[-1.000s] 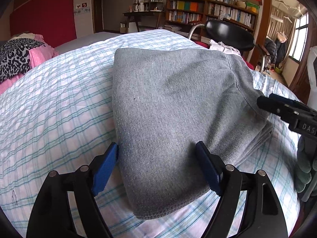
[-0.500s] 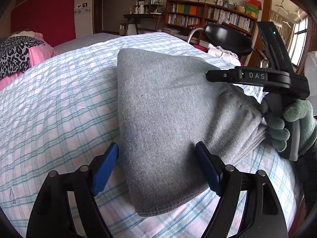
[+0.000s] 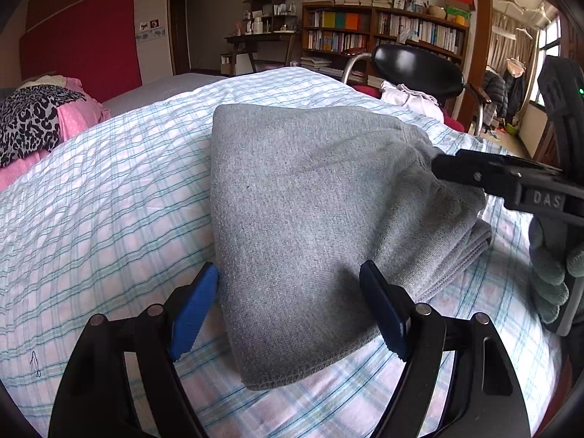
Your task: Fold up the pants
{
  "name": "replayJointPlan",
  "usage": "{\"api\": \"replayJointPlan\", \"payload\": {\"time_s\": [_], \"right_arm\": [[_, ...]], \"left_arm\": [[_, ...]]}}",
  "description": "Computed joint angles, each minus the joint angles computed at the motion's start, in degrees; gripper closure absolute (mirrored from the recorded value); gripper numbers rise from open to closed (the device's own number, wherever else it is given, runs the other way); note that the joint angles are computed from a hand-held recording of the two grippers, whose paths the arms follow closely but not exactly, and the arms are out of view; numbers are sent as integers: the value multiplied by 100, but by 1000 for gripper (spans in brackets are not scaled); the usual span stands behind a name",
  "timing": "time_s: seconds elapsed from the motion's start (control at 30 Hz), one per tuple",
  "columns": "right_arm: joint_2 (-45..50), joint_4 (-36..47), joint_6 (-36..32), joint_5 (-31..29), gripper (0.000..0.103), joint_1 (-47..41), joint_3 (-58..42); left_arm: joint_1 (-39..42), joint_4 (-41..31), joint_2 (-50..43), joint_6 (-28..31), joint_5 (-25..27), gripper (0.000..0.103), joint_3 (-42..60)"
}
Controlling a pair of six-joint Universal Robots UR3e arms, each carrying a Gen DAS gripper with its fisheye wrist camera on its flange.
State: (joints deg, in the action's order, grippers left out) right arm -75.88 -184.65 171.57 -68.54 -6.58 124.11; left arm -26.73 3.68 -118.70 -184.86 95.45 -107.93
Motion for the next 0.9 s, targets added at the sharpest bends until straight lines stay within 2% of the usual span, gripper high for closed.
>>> {"api": "replayJointPlan", "payload": {"time_s": [0.07,0.1,0.2,0.33,0.67,0.9], "right_arm": [[-10,144,-89,-652,25,279,90],[27,250,-104,-772,25,324,93],[114,502,87,-584,17,144,42],[122,575,89,-334,15,-36,109],[97,-281,555,-1523,15,652,392],[180,-228,640,-1681,14,745,298]], "left_arm": [[-36,-25,-7,-26,62,24,24],[-49,-35,-8,-40,86,24,28],[-117,-66,9,-68,184,24,11],[-211,32,40,-49,343,24,-79],[-356,247,154,-128,554,24,-298],[-371,252,176,-140,579,24,-316]]}}
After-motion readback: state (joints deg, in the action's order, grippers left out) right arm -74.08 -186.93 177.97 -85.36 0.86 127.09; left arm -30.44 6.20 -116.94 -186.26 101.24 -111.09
